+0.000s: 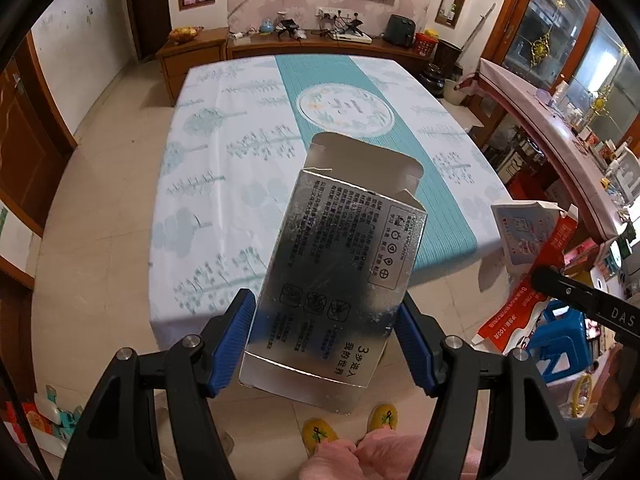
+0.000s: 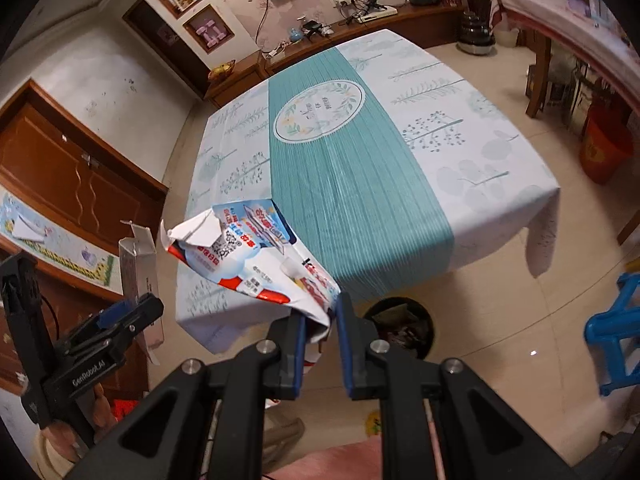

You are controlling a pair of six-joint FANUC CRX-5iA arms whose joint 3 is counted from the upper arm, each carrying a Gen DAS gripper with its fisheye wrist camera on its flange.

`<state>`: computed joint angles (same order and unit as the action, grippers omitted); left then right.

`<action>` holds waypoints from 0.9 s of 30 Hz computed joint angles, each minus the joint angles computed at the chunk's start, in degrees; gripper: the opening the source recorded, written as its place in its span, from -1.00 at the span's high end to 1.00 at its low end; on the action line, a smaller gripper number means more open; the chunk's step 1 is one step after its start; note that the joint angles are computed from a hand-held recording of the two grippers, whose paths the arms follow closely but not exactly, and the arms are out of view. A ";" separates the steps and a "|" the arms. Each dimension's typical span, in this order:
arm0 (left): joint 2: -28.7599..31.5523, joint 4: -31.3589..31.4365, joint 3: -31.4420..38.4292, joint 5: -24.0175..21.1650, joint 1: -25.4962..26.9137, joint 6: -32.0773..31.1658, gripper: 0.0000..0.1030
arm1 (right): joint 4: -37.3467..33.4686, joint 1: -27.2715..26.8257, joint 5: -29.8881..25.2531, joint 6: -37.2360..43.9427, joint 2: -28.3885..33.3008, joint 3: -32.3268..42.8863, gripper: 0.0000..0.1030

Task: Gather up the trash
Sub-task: 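Carry the silver box and red-and-white wrapper with both tools over the bin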

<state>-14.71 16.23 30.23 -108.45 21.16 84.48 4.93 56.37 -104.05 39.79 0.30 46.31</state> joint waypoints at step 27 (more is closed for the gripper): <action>-2.16 -11.36 -41.64 22.22 -28.54 22.73 -0.31 | -16.63 -13.72 18.29 11.40 -11.98 -47.61 0.73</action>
<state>-16.87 4.87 -11.40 -86.23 -7.37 107.21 -11.70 42.65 -85.76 51.20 -11.68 -1.30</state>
